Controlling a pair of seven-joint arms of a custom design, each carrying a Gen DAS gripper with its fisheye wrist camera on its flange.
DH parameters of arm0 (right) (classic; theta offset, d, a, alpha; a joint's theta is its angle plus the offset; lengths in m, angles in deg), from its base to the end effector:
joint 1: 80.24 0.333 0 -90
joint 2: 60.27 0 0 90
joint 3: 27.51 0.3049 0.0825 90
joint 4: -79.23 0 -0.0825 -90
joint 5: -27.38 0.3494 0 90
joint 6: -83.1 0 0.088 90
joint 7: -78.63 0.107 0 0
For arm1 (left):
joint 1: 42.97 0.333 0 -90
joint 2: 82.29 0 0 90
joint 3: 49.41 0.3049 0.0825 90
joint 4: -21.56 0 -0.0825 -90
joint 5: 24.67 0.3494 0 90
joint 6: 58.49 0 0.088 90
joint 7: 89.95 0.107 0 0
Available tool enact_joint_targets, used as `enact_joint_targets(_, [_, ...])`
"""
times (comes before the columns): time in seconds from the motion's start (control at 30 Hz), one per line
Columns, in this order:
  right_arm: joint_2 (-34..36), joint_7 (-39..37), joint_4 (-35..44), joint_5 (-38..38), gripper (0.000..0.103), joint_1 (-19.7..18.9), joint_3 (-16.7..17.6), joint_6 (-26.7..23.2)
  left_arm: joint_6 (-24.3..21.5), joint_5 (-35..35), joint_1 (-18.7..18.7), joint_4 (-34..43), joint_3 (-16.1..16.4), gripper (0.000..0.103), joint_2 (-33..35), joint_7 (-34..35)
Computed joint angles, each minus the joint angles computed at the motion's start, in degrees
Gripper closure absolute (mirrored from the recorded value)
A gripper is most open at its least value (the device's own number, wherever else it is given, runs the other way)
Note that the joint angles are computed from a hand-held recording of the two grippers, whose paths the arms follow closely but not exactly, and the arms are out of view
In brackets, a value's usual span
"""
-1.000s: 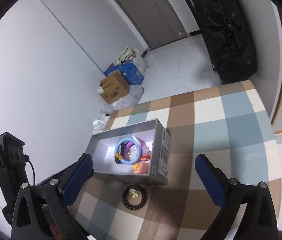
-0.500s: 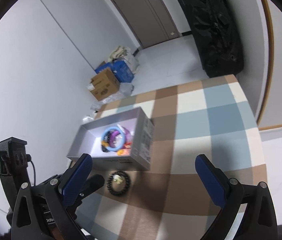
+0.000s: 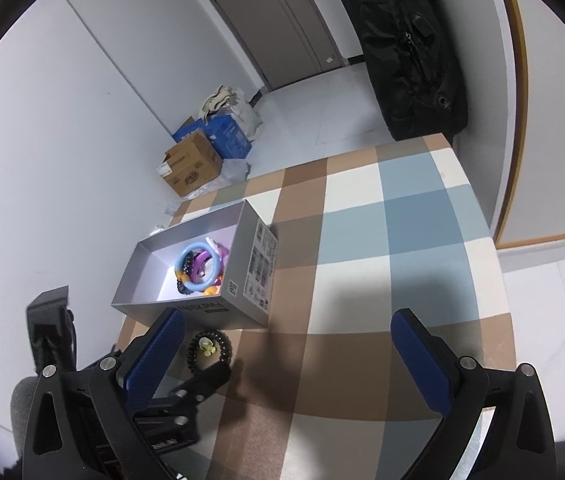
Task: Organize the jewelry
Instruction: 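Withdraw the left tool and lower it onto the black beaded bracelet, then lift the black bracelet with the left tool while the right tool grasps the green charm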
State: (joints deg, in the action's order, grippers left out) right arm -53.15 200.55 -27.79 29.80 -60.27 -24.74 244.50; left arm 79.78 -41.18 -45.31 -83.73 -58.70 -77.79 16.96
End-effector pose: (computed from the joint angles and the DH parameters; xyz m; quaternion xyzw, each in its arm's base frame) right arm 0.5644 0.2327 0.5498 -0.5808 0.7084 -0.1056 0.3870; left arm 0.5792 -0.1179 0.5386 -0.5602 0.7818 -0.2564 0.0956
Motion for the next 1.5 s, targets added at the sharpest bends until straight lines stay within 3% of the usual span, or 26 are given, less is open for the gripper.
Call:
enact_joint_targets(0.17, [-0.1, -0.4, -0.2, 0.5, 0.000, -0.1, 0.1, 0.0, 1.6, 5.7, -0.7, -1.3, 0.1, 0.031, -0.8, -2.9])
enact_joint_targets(0.27, [-0.3, -0.5, -0.3, 0.6, 0.000, -0.1, 0.1, -0.2, 1.2, 5.2, -0.6, -1.1, 0.2, 0.037, -0.8, -2.5])
enact_joint_targets(0.37, [-0.4, -0.7, -0.4, 0.8, 0.000, -0.2, 0.2, -0.4, 0.7, 2.9, -0.4, -1.3, 0.1, 0.054, -1.2, 0.1])
enact_joint_targets(0.57, [-0.2, -0.4, -0.3, 0.3, 0.000, 0.1, 0.2, -1.0, -2.9, -1.8, 0.1, 1.3, 0.2, 0.060, -0.1, 2.5])
enact_joint_targets(0.67, [-0.2, 0.3, -0.3, -0.4, 0.000, 0.2, 0.0, -1.4, -4.8, -4.5, 0.7, 2.5, 0.2, 0.061, 0.4, 2.9])
enact_joint_targets(1.17, [1.1, 1.8, 1.4, -5.3, 0.000, 1.3, -0.4, -4.7, -5.4, -16.5, 2.1, 2.6, 1.0, 0.061, -1.8, 6.3])
enact_joint_targets(1.37, [2.8, -2.4, 3.4, -3.9, 0.000, 1.6, 0.7, -6.8, -4.9, -23.4, 3.1, 2.4, 2.4, 0.061, -3.0, 7.5])
enact_joint_targets(1.5, [5.5, -6.4, 7.5, -4.7, 0.001, 2.9, 1.2, -10.8, -5.9, -27.1, 4.4, 3.2, 3.4, 0.061, -2.7, 7.0])
